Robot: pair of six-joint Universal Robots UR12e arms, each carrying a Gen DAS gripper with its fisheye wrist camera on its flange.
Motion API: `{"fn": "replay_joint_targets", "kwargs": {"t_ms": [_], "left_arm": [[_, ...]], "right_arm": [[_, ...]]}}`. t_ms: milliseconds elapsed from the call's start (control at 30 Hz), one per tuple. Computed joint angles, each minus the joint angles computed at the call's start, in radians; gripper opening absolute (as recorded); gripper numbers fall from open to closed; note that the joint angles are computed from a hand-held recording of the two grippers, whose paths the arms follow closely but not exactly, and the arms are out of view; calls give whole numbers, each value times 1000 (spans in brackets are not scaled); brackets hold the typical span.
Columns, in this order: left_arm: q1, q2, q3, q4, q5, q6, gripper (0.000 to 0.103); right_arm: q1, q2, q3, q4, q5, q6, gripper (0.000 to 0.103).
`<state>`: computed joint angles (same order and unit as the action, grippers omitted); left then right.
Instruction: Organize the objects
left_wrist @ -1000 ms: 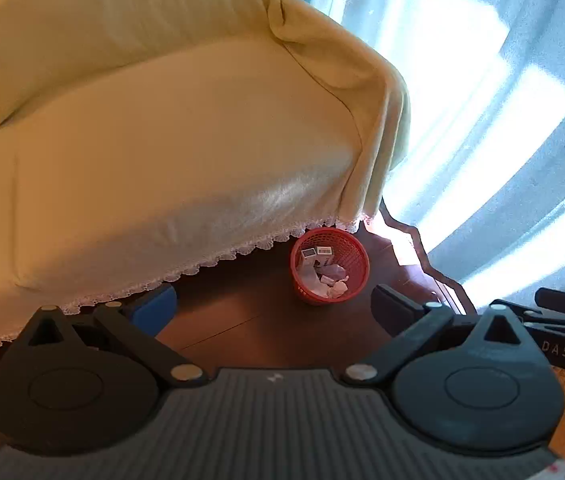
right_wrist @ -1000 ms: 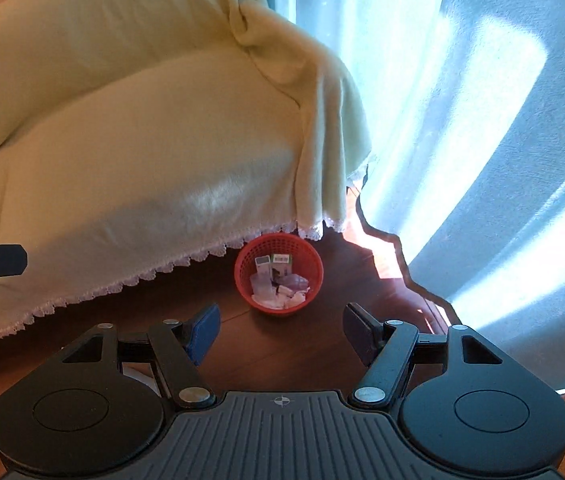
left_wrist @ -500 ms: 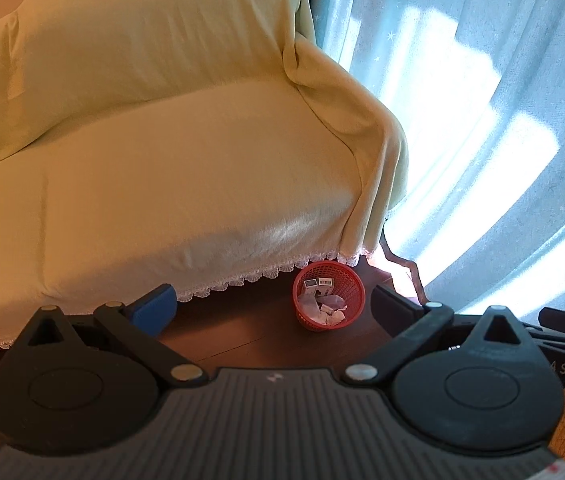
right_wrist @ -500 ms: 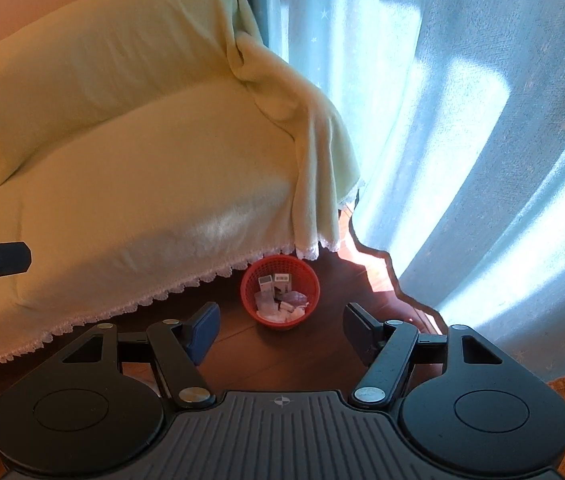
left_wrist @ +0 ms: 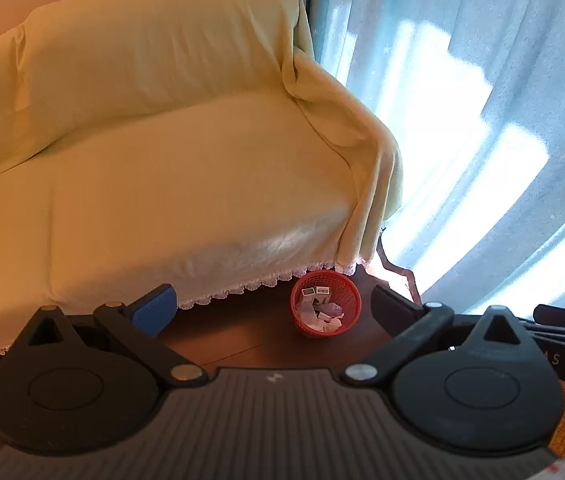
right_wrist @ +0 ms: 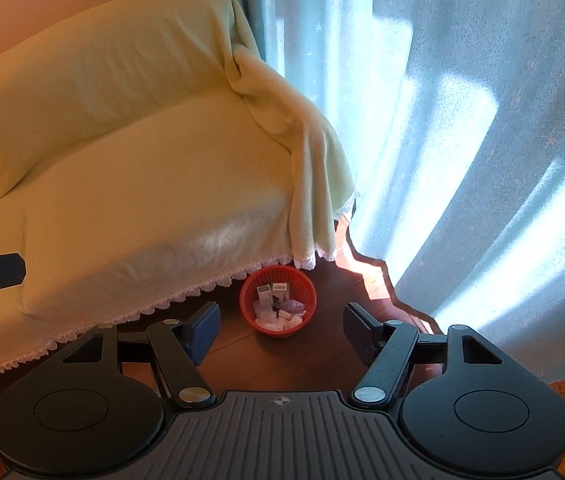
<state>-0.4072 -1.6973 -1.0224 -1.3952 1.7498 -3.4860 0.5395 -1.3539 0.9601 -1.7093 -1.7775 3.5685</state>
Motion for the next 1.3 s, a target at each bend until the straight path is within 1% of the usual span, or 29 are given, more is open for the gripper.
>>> {"fn": "replay_joint_targets", "kwargs": {"t_ms": [233, 333, 500, 900, 1300], "left_arm": [[2, 9, -18, 2, 4, 10, 102], [5, 15, -30, -4, -7, 18, 102], [7, 24, -48, -8, -9, 14, 102], [4, 41, -74, 5, 6, 24, 102], [15, 53, -88, -6, -4, 35, 102]], "right_arm": [[7, 7, -11, 4, 0, -17, 66], [13, 12, -16, 13, -2, -19, 66], [20, 7, -3, 25, -8, -29, 66], [39, 8, 5, 21, -15, -8, 66], [48, 9, 9, 28, -12, -3, 66]]}}
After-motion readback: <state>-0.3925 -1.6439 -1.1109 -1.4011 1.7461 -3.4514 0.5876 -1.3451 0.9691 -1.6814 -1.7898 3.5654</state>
